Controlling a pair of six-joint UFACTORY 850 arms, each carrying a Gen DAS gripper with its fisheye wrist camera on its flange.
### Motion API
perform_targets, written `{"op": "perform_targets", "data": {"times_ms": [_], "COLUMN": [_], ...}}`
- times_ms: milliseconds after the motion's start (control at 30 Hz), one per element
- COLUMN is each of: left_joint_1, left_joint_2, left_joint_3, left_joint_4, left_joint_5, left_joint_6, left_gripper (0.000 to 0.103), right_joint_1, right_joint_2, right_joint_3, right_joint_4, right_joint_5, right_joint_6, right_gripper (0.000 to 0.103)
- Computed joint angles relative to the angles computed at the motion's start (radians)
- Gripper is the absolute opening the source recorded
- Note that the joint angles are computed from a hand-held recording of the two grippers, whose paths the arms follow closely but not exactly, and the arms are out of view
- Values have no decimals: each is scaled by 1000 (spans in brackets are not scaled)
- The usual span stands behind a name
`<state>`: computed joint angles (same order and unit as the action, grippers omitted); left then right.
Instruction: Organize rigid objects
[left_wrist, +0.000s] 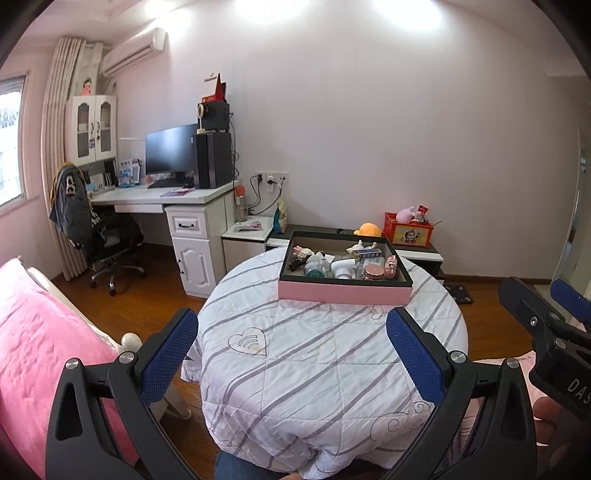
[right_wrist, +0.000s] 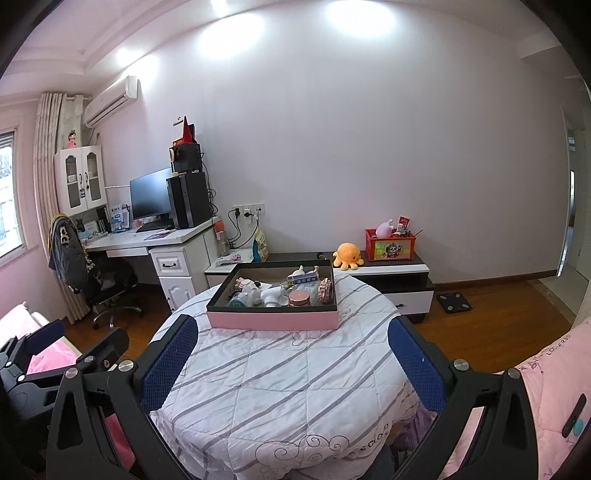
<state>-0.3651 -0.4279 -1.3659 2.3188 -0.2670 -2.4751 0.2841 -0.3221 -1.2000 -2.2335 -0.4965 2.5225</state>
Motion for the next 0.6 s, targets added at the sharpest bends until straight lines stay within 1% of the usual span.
{"op": "perform_targets", "data": {"times_ms": [67, 133, 200, 367, 500, 600], "left_joint_1": [4, 3, 3, -7, -12, -17], "left_joint_2": [-1, 0, 2, 7, 10, 14], "left_joint_3": [0, 3, 6, 13, 16, 25], "left_joint_4": [21, -1, 23, 12, 26, 33], "left_joint_5": [10, 1, 1, -22, -22, -42], "left_joint_6": [-25, -5, -27, 2, 3, -1], "left_gripper": [103, 103, 103, 103, 103, 103], "right_joint_1": [0, 1, 1, 3, 4, 3], "right_joint_2": [-2, -3, -4, -5, -4, -3], "right_joint_3": [-3, -4, -4, -6, -6, -5], "right_joint_4": [5, 11, 16, 24, 29, 29], "right_joint_5": [2, 2, 1, -3, -7, -8], "right_joint_6": [-4, -11, -15, -25, -28, -24], "right_gripper": [103, 103, 103, 103, 103, 103]}}
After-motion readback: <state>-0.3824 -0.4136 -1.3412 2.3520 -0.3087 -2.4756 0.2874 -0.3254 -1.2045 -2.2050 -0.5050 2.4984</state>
